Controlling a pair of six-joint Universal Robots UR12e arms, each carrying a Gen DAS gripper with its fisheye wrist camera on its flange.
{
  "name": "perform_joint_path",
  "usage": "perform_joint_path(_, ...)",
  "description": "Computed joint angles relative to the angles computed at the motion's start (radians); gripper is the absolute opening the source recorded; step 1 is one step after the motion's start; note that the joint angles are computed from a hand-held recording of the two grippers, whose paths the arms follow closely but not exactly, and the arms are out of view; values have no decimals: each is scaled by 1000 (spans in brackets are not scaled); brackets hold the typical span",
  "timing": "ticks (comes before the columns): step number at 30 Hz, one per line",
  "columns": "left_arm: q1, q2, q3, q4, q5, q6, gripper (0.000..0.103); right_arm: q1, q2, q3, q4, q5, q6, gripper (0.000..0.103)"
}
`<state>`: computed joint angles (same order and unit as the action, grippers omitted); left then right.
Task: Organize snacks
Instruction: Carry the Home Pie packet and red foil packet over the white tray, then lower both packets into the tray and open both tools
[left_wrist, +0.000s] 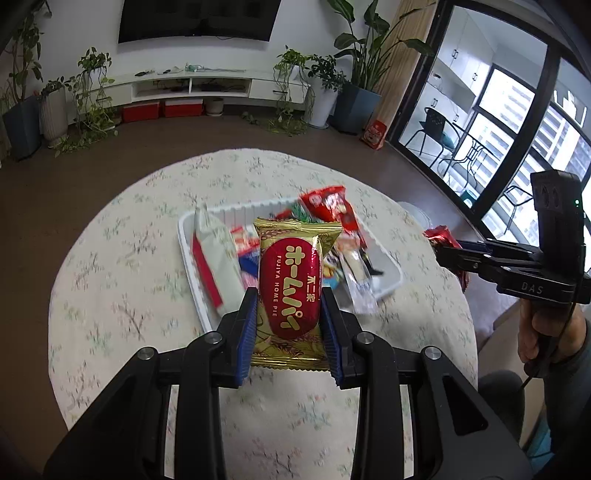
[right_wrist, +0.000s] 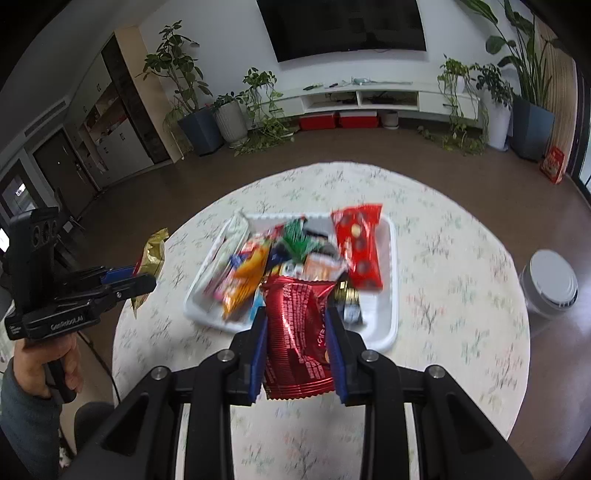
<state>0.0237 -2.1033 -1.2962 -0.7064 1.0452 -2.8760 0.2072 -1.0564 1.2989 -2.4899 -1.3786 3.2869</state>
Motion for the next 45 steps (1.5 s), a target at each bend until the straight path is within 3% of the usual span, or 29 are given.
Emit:
perform_joint_path(6, -14, -75, 116, -42, 3, -24, 30, 3, 92, -141, 73, -11, -6, 32)
perform_joint_path(19, -46, -205, 291, -135, 51, -27, 30, 9, 226, -337, 199, -40, -7, 32)
perform_joint_path(45, -73, -277, 365, -191, 103, -28, 30, 23, 302, -438, 302, -109, -13, 33)
